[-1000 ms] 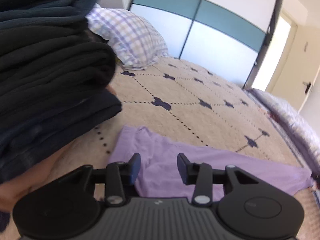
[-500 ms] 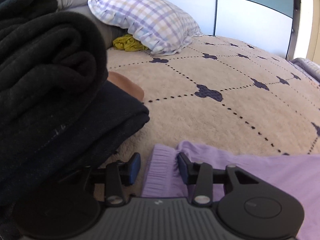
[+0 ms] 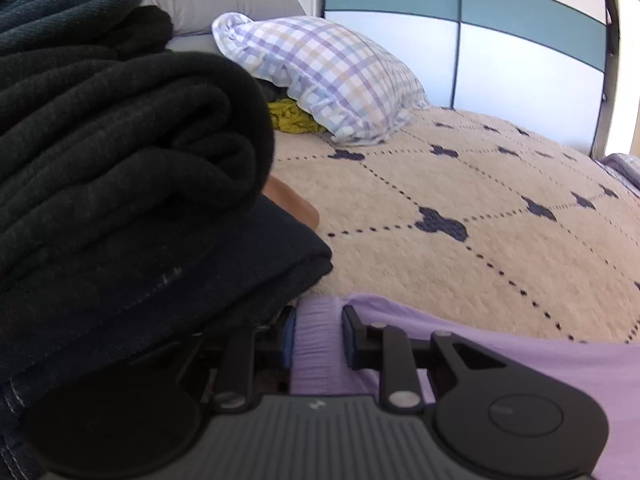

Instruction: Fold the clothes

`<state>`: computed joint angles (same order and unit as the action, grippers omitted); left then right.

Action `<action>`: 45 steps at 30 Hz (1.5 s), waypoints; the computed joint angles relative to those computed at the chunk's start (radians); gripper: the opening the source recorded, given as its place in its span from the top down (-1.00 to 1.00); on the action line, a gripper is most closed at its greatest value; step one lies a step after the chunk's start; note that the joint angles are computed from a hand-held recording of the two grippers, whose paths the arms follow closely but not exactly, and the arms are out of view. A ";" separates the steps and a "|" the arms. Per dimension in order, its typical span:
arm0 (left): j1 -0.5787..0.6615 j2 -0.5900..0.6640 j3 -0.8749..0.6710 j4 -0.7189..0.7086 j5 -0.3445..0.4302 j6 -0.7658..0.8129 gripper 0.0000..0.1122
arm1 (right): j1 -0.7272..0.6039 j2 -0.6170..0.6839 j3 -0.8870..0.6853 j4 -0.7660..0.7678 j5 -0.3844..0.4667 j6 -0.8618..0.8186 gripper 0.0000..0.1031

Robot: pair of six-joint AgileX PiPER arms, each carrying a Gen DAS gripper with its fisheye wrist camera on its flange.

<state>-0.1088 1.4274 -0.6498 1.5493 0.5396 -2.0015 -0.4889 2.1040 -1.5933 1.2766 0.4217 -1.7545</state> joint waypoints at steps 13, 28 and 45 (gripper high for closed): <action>-0.114 -0.028 -0.011 -0.122 0.140 0.118 0.23 | 0.037 0.017 0.005 -0.148 -0.064 0.223 0.64; -1.009 -0.347 0.095 -0.441 0.368 0.082 0.15 | -0.262 -0.059 0.197 -0.104 0.606 0.480 0.31; -0.901 0.140 -0.157 -0.334 0.467 0.215 0.06 | -0.278 0.075 0.122 0.048 0.668 0.421 0.58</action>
